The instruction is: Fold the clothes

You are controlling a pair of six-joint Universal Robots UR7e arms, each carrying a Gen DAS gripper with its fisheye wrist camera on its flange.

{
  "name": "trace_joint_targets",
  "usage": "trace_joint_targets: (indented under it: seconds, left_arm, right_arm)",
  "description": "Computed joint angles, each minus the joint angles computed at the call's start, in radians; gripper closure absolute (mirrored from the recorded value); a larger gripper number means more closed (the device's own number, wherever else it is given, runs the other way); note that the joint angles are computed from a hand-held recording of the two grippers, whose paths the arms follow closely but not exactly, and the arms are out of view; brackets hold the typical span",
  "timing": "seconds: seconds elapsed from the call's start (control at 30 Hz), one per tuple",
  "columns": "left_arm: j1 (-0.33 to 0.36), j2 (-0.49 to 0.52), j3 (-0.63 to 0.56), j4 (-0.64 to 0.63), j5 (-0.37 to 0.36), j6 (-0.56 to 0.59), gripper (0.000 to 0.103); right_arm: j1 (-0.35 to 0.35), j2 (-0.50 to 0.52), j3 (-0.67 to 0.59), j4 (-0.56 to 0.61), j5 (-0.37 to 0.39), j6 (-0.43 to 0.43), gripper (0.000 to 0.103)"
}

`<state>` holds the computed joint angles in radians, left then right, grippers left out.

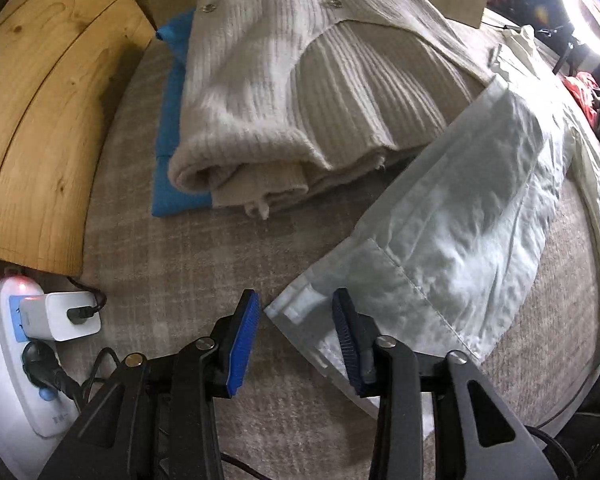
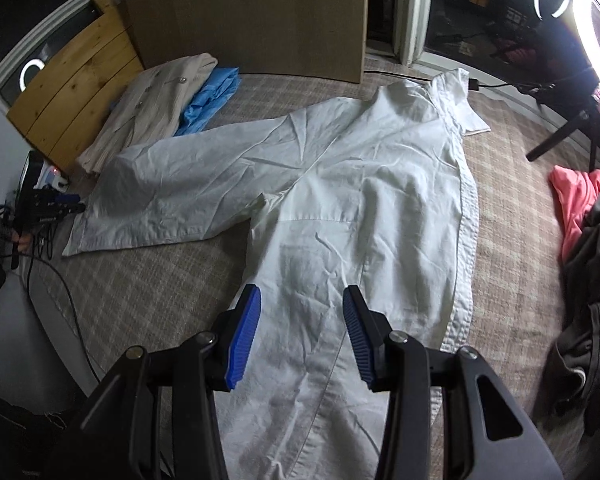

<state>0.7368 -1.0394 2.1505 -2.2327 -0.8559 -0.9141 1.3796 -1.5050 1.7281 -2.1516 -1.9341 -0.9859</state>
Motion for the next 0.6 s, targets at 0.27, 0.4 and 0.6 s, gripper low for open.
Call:
trace_joint_targets:
  seconds: [0.27,0.4,0.6]
  left_arm:
    - [-0.005,0.003,0.017,-0.055,-0.036,0.031,0.081]
    - [0.006,-0.004,0.022,-0.061,-0.049,0.027,0.067]
    - [0.001,0.011,0.02,-0.065,-0.036,0.028,0.062]
  right_arm:
    - [0.016,-0.009,0.004,-0.015,0.007,0.024,0.061]
    - [0.025,-0.015,0.004,-0.016,0.014,0.037,0.061]
    - [0.033,-0.019,0.017,-0.012,0.005,0.048,0.061]
